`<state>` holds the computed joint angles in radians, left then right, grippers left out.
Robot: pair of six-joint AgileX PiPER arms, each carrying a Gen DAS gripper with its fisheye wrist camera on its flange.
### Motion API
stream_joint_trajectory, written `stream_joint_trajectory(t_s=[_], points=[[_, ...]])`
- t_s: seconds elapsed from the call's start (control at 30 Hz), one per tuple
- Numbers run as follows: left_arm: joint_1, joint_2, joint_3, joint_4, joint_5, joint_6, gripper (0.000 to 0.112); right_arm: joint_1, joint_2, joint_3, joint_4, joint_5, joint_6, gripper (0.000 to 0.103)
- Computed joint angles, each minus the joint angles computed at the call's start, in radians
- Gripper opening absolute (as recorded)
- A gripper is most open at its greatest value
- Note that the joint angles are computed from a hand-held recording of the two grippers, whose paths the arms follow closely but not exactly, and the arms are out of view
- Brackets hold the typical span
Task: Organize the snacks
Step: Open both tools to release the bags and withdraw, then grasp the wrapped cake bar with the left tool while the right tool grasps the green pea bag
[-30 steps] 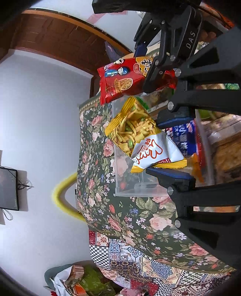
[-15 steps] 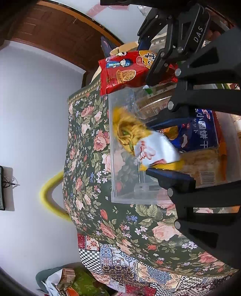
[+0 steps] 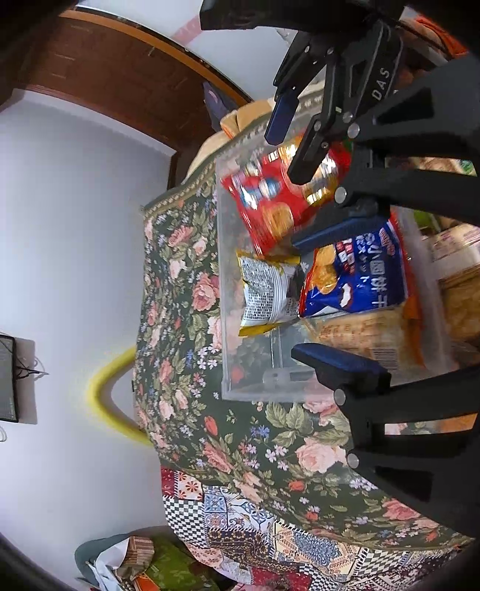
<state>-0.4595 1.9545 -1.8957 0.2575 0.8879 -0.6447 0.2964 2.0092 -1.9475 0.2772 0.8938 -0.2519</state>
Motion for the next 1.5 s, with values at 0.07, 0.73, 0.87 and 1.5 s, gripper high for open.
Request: stream_joint_trajectory(t_s=[0.07, 0.73, 0.87, 1.5], points=[[-0.015, -0.047, 0.041, 0.030, -0.007, -0.024, 0.057, -0.002, -0.033, 0.028, 0.003, -0.011, -0.009, 0.066], [-0.177, -0.424, 0.481, 0.206, -0.001, -0.238, 0.066, 0.007, -0.415, 0.524, 0.039, -0.169, -0.124, 0.074], [-0.193, -0.469, 0.575, 0.192, -0.021, -0.268, 0.066, 0.019, -0.447, 0.608, 0.049, -0.167, -0.111, 0.074], [-0.215, -0.421, 0.708, 0.109, -0.166, -0.303, 0.059, 0.080, -0.356, 0.702, 0.023, -0.179, -0.031, 0.074]])
